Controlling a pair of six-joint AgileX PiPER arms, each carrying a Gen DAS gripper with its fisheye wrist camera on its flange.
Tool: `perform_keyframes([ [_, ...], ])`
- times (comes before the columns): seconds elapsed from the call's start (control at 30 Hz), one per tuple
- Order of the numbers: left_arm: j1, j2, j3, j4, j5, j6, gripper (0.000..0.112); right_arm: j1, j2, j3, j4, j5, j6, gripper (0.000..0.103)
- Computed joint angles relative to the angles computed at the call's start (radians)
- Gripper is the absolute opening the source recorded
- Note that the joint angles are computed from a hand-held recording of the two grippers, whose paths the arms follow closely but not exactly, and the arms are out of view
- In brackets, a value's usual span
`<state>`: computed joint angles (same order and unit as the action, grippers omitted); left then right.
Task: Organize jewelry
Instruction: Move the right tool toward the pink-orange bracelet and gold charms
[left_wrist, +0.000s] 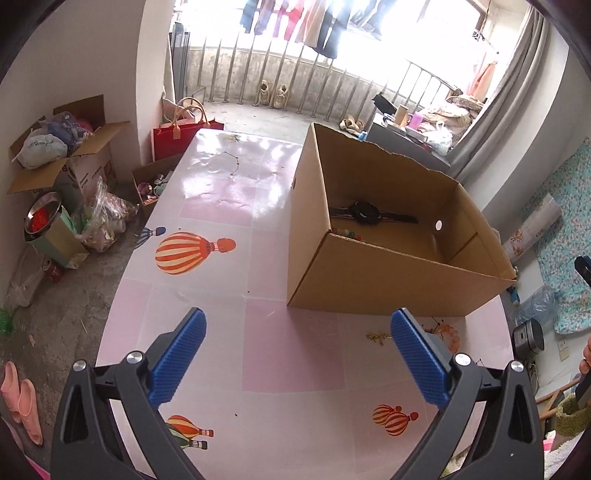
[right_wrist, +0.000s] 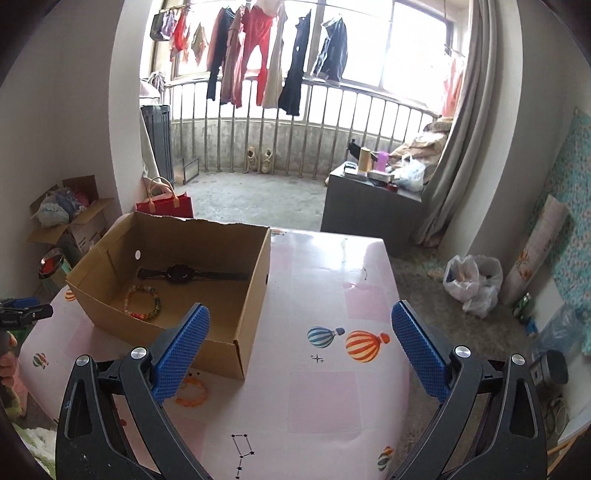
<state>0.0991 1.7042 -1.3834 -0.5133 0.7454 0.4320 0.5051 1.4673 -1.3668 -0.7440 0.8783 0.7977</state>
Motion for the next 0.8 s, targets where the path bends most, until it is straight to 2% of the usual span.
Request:
perform_keyframes([
  [0.07, -0.01, -0.025, 0.033, -0.029, -0.029, 0.031, 0.098, -0.03, -0.013, 0.031, 0.047, -0.065, -0.078, 0.095],
  [0.13, -0.002, -0.035, 0.047, -0.09, -0.018, 0.072, 0.098, -0.06, -0.013, 0.045, 0.131, -0.097, -0.145, 0.095],
  [0.27, -0.003, -0.059, 0.109, -0.212, -0.026, 0.197, 0.098, -0.092, -0.038, 0.105, 0.23, -0.169, -0.144, 0.095],
  [0.4, -0.052, -0.094, 0.18, -0.222, -0.094, 0.309, 0.098, -0.088, -0.048, 0.163, 0.304, -0.196, -0.049, 0.095],
  [0.5, -0.089, -0.081, 0.196, -0.184, -0.114, 0.355, 0.098, -0.028, -0.041, 0.208, 0.257, -0.205, 0.109, 0.094],
  [0.57, -0.102, -0.059, 0.189, -0.169, -0.105, 0.402, 0.096, 0.011, -0.035, 0.242, 0.207, -0.233, 0.234, 0.092],
  [0.67, -0.152, -0.042, 0.183, -0.05, -0.148, 0.385, 0.086, 0.027, -0.012, 0.275, 0.219, -0.296, 0.332, 0.083],
  [0.73, -0.165, -0.043, 0.196, -0.063, -0.18, 0.419, 0.08, -0.001, 0.028, 0.265, 0.354, -0.341, 0.238, 0.073],
  [0.8, -0.175, -0.032, 0.208, -0.088, -0.205, 0.432, 0.072, -0.024, 0.091, 0.218, 0.489, -0.332, 0.096, 0.065],
])
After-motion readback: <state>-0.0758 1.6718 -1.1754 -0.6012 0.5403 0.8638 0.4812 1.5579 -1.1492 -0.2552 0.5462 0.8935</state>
